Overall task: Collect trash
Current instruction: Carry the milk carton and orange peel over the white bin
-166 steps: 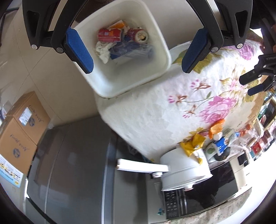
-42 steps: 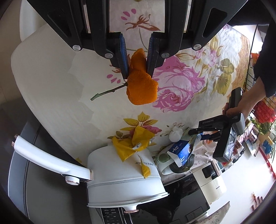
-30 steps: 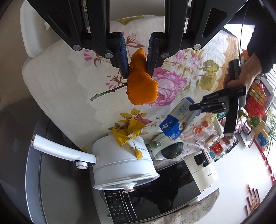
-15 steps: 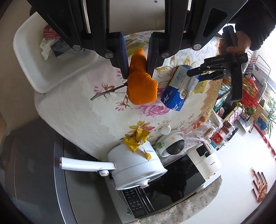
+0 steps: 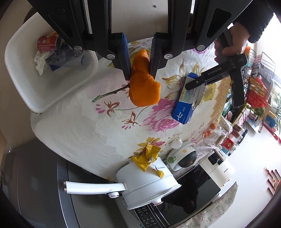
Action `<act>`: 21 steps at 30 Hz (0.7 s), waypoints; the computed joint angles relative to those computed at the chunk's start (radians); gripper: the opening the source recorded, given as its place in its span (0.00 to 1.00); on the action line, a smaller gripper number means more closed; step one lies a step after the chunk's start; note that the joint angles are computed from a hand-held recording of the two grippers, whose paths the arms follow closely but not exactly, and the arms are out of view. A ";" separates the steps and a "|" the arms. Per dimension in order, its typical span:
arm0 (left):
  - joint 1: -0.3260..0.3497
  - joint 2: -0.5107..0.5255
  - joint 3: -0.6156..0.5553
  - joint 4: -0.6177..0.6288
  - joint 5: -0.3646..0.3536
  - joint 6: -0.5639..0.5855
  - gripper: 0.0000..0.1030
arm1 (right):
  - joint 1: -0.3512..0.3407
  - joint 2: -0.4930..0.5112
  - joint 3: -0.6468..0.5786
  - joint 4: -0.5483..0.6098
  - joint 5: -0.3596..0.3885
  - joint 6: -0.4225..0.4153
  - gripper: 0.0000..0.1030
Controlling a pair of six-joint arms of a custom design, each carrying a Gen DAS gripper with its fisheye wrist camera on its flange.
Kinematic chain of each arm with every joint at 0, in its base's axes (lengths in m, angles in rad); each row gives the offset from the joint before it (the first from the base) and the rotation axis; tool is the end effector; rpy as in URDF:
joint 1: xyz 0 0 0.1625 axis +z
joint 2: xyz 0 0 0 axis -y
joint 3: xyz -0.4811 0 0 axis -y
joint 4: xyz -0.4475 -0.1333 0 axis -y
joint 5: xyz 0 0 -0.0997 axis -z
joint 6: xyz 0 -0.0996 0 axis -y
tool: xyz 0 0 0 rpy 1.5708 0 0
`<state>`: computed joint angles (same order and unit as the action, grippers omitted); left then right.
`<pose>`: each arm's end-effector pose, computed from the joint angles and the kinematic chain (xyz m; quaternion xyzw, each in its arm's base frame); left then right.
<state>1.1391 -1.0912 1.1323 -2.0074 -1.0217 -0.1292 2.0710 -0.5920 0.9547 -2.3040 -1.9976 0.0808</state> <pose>-0.1639 -0.7985 0.5309 0.0895 0.9410 -0.2553 0.2031 0.5332 -0.7836 0.2238 0.1618 -0.9477 0.2321 0.1479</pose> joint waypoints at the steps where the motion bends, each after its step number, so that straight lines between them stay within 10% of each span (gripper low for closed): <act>1: 0.000 0.000 -0.001 0.001 -0.013 0.000 0.46 | 0.000 -0.001 -0.001 -0.001 -0.001 0.003 0.20; 21: -0.102 0.021 0.040 -0.064 -0.135 0.197 0.41 | -0.044 -0.179 0.212 -0.130 -0.093 0.081 0.20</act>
